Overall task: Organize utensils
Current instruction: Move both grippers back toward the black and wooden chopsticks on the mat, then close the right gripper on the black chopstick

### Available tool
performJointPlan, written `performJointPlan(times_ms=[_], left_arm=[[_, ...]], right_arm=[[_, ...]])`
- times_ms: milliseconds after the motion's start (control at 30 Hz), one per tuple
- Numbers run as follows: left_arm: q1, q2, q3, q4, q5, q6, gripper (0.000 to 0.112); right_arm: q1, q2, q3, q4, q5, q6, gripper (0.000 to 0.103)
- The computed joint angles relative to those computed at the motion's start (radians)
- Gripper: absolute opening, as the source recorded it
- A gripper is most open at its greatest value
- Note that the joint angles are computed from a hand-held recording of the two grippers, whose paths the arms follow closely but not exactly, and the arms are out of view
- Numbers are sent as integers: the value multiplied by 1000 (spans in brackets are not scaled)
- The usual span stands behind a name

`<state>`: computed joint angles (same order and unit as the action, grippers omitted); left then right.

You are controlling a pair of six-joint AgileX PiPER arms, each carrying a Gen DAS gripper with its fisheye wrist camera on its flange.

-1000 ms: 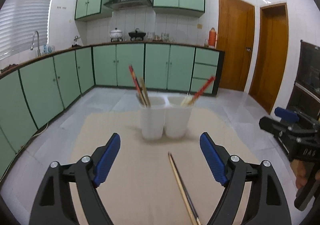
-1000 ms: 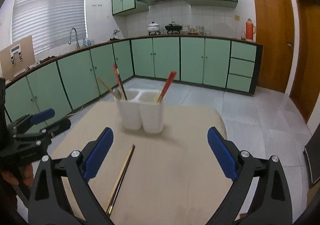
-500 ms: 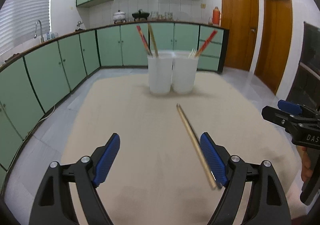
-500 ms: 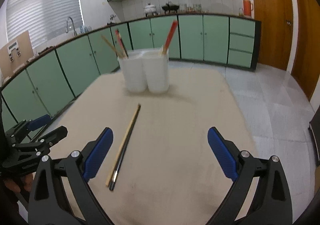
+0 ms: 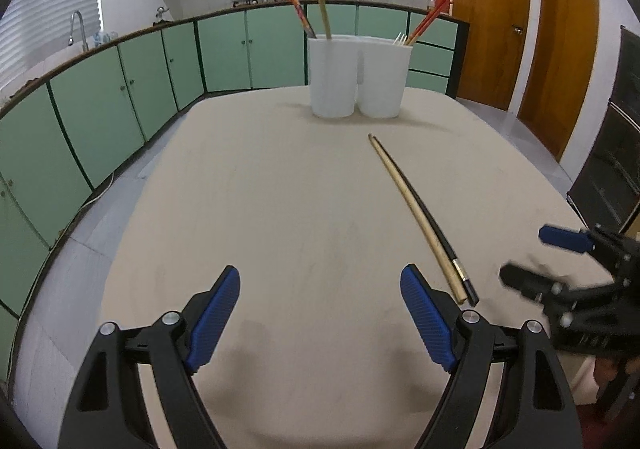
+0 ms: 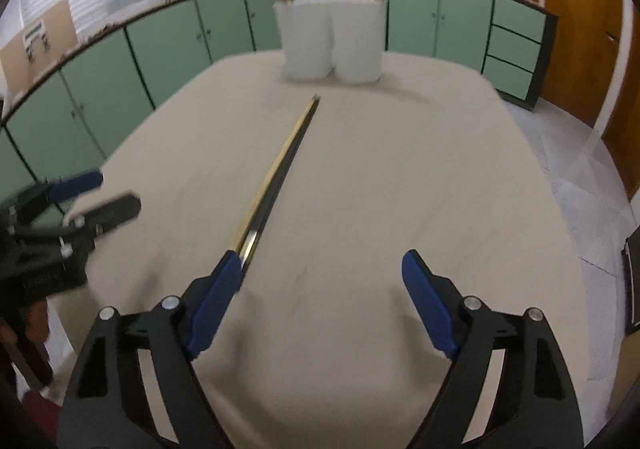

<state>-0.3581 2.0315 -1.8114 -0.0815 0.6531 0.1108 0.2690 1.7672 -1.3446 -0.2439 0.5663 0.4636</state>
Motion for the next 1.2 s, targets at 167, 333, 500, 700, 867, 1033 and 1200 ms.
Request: performJointPlan(times_ms=[167, 333, 500, 700, 867, 1033, 1200], left_arm=[[12, -4, 11, -2, 1, 1, 81], [21, -14, 38, 12, -7, -7, 81], [30, -25, 60, 6, -16, -10, 81], [21, -15, 38, -3, -12, -4, 81], [16, -18, 47, -8, -18, 0, 81], [13, -12, 40, -12, -11, 7, 81], [14, -15, 43, -16, -12, 11, 81]], right_arm=[[30, -6, 35, -9, -18, 36, 70], [70, 5, 33, -93, -18, 117, 61], [74, 24, 20, -96, -6, 108, 57], [61, 25, 25, -139, -10, 141, 50], [12, 9, 45, -170, -11, 209, 48], [-18, -14, 89, -32, -88, 82, 39], [-9, -7, 90, -16, -108, 47, 26]])
